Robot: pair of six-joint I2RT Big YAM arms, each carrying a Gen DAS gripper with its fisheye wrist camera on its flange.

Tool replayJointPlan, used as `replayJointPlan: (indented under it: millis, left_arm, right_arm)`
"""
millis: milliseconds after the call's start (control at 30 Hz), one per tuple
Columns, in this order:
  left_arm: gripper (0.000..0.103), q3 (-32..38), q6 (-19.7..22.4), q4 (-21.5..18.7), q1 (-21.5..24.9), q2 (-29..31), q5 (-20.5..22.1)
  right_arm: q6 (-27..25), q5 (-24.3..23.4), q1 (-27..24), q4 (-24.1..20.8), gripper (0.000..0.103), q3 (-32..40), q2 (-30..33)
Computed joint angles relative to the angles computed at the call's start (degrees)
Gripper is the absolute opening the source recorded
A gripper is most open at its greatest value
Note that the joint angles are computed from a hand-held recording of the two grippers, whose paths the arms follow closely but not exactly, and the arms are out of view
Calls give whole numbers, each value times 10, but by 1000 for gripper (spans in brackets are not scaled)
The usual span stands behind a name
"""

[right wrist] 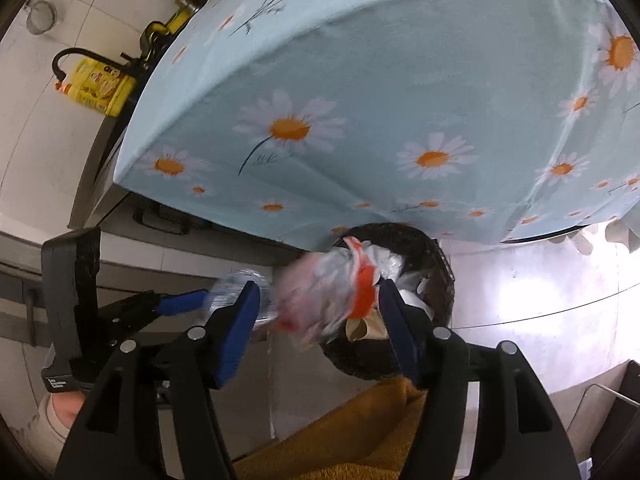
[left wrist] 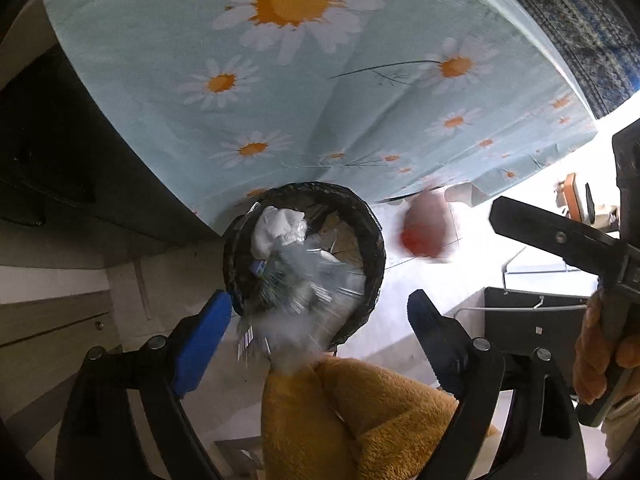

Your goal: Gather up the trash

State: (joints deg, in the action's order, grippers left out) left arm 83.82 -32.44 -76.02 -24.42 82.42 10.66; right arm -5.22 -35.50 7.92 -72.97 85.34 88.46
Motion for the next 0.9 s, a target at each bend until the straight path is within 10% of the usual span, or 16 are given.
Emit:
replayJointPlan:
  millis: [600, 900]
  left_arm:
    - [87, 57, -49, -40, -28, -20, -56]
    - [87, 126, -81, -78, -60, -27, -125]
  right_arm:
    - [-58, -6, -42, -44, 62, 8, -36]
    - [-101, -17, -69, -70, 78, 38, -61]
